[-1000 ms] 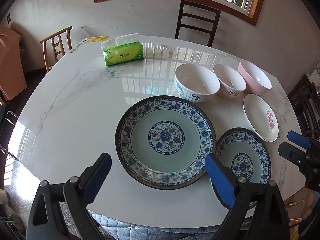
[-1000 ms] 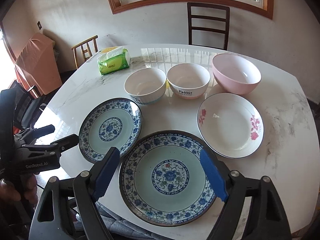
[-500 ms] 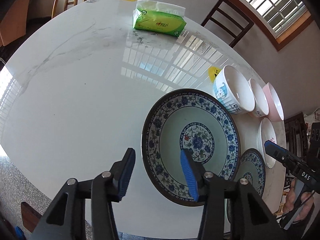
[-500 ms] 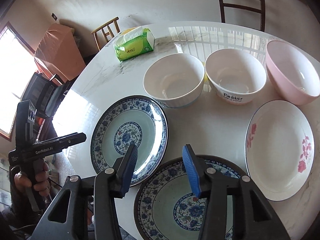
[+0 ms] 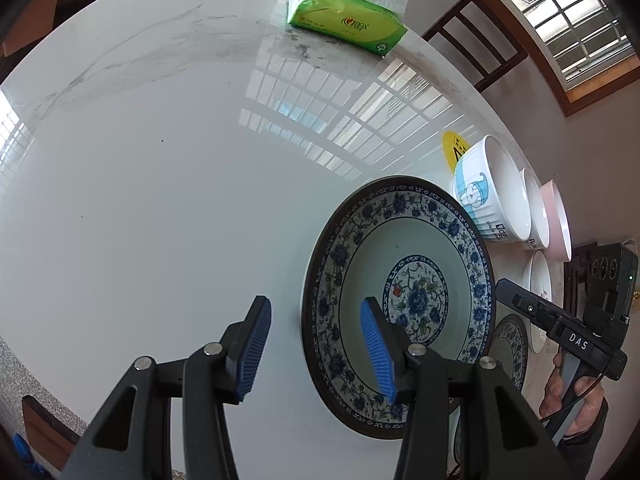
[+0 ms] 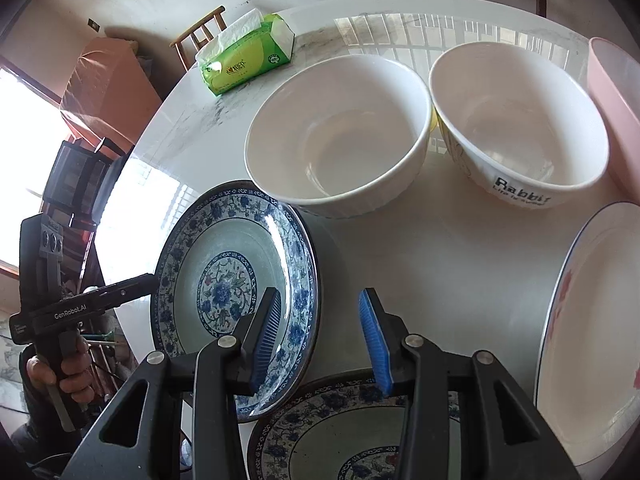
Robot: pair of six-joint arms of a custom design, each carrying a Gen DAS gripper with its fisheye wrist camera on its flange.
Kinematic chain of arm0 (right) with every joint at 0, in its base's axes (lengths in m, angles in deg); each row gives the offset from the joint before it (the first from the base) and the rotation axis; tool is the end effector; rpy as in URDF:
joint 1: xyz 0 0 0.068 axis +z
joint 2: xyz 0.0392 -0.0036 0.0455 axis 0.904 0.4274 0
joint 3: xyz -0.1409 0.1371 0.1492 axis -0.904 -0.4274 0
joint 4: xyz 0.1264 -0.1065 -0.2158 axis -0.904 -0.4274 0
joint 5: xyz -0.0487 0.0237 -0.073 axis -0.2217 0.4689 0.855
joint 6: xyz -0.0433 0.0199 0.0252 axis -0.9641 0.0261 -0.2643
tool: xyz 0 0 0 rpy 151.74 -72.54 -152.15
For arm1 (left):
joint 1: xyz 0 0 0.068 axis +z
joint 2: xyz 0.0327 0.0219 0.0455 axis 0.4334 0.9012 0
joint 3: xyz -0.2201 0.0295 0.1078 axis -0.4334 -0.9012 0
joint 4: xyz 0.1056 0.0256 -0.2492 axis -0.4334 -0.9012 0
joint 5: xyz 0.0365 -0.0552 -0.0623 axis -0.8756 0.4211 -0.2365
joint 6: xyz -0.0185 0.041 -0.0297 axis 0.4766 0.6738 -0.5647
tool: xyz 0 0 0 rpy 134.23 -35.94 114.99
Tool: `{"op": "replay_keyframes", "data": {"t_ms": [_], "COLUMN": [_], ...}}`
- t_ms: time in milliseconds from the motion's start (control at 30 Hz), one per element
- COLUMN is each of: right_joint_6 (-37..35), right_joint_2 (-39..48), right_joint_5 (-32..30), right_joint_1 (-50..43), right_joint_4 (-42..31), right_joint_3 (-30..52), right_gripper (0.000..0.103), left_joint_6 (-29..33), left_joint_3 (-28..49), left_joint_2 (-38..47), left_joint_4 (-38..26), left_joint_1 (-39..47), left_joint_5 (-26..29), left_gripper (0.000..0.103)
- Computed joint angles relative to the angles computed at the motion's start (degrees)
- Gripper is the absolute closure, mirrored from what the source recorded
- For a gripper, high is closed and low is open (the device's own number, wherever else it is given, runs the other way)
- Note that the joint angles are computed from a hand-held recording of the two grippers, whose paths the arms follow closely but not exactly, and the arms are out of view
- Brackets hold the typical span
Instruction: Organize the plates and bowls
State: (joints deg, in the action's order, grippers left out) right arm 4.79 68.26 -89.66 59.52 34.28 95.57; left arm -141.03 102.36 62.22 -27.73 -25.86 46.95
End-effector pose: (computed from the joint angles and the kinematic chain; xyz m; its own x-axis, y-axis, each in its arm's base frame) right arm 0.3284 -0.0118 0.1125 -0.8780 -0.3702 -0.3036 -0.4706 0.7839 0.4052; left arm 0.1839 -0.2241 0.1161 -0.8332 -0.5159 -0.1989 -0.4076 0.8162 -0.4096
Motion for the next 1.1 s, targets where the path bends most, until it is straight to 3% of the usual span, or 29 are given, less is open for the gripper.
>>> {"op": "replay_keyframes", "data": {"t_ms": [200, 333, 400, 733, 1100], "right_joint_6": [-0.5, -1.1, -0.6, 2.1, 11.0], "right_joint_2": [2.3, 2.3, 1.6, -3.3, -6.4], "right_joint_5": [0.0, -0.6, 0.0, 1.9, 2.4], "right_joint_1": [0.5, 0.4, 1.0, 3.7, 10.9], "right_joint_4": [0.0, 0.3, 1.6, 4.6, 9.7], "right_joint_3": [1.1, 0.8, 0.2, -4.9, -10.2], "right_gripper": [0.086, 0.092, 0.092, 0.091, 0.091], "left_joint_6": [1.2, 2.2, 2.5, 5.4, 9.9], "left_joint_3": [1.2, 1.6, 3.0, 4.5, -0.9], "left_joint_2": [2.1, 3.1, 4.4, 3.4, -4.4], "left_joint_4": [0.1, 0.7, -0.7, -5.3, -9.8], "left_joint_1": [0.3, 0.6, 0.3, 0.5, 4.4], "left_joint_5": [0.7, 1.7, 1.2, -1.6, -2.4], "left_gripper": [0.056, 0.080, 0.083, 0.083, 0.082]}}
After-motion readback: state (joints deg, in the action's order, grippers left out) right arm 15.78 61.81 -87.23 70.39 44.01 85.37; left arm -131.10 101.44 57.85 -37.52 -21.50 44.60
